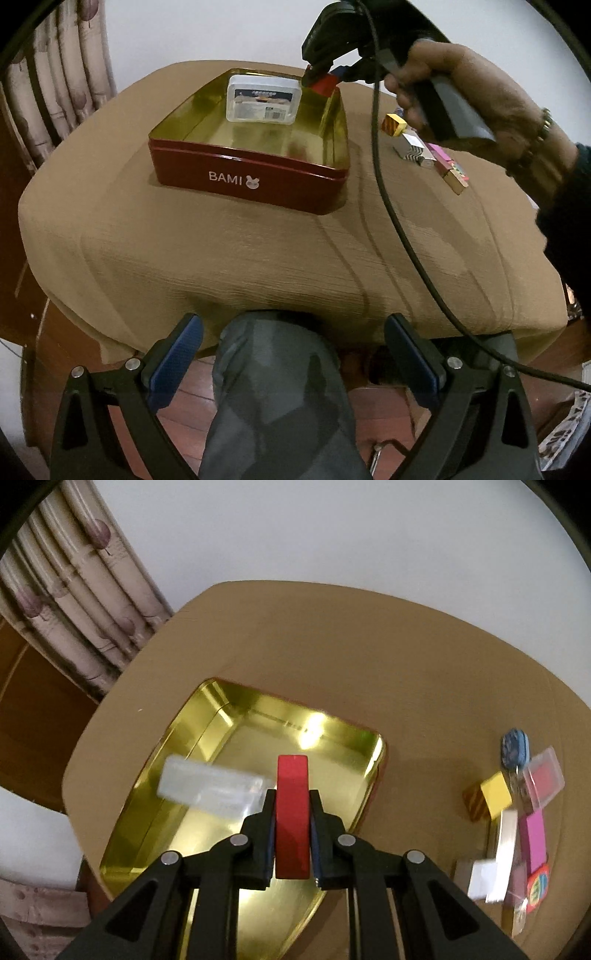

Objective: Organize rigid objects
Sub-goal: 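Carry the red block into the tin and open the right gripper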

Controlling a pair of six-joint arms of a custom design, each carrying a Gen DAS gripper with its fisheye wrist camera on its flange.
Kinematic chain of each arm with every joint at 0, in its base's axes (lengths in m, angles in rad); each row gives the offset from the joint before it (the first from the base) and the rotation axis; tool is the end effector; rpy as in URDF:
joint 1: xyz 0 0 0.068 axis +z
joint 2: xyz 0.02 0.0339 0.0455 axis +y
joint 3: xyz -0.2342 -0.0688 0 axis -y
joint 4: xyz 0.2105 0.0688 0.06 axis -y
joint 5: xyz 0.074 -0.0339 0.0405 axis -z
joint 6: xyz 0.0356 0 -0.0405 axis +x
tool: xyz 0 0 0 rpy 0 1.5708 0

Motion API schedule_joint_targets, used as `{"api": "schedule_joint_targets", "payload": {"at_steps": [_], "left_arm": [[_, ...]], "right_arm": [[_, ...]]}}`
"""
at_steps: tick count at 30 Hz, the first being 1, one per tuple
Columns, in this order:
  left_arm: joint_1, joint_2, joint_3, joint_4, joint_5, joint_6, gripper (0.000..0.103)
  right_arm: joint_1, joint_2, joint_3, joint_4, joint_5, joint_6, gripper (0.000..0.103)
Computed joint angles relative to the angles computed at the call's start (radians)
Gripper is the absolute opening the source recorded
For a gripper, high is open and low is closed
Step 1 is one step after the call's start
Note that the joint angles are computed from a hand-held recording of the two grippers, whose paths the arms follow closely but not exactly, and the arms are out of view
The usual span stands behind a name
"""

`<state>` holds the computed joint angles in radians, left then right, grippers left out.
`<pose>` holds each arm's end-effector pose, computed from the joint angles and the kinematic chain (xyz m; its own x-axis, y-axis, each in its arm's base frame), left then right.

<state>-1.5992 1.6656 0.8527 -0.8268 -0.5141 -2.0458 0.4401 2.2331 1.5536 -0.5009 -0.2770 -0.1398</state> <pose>0.0112 -0.2236 0.1303 -0.7861 -0.4040 -0.4678 -0.3724 0.9136 -0.1631 0.3638 0.1821 0.1125 -0.7583 -0.5052 -0.4121 -0.6156 0.7629 0.1974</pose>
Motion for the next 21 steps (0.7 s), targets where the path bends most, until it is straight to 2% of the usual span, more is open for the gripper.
{"api": "schedule_joint_targets", "payload": {"at_steps": [1,3,6,9,12,16,21], "left_arm": [[-0.001,-0.006,-0.008,0.006,0.001,-0.004,0.097],[-0.008,-0.019,-0.026,0.020,0.002,-0.017,0.097],[-0.011,-0.022,-0.033,0.030,0.004,-0.023,0.097],[-0.011,-0.014,-0.028,0.036,0.012,-0.018,0.097],[-0.010,-0.012,-0.028,0.044,0.014,-0.012,0.097],[-0.006,-0.017,-0.036,0.055,0.019,-0.008,0.097],[0.002,-0.017,-0.053,0.087,0.040,0.000,0.097]], "right_arm": [[0.006,0.030,0.035,-0.013,0.010,0.013,0.015],[0.017,0.020,0.006,0.016,0.052,0.027,0.015],[0.026,0.031,0.009,0.029,0.045,0.034,0.017],[0.030,-0.028,-0.048,0.069,0.052,0.037,0.018],[-0.017,-0.120,-0.130,0.062,-0.114,-0.021,0.018],[-0.006,-0.210,-0.228,0.011,-0.221,-0.074,0.018],[0.088,-0.154,-0.197,-0.032,-0.184,-0.055,0.018]]}}
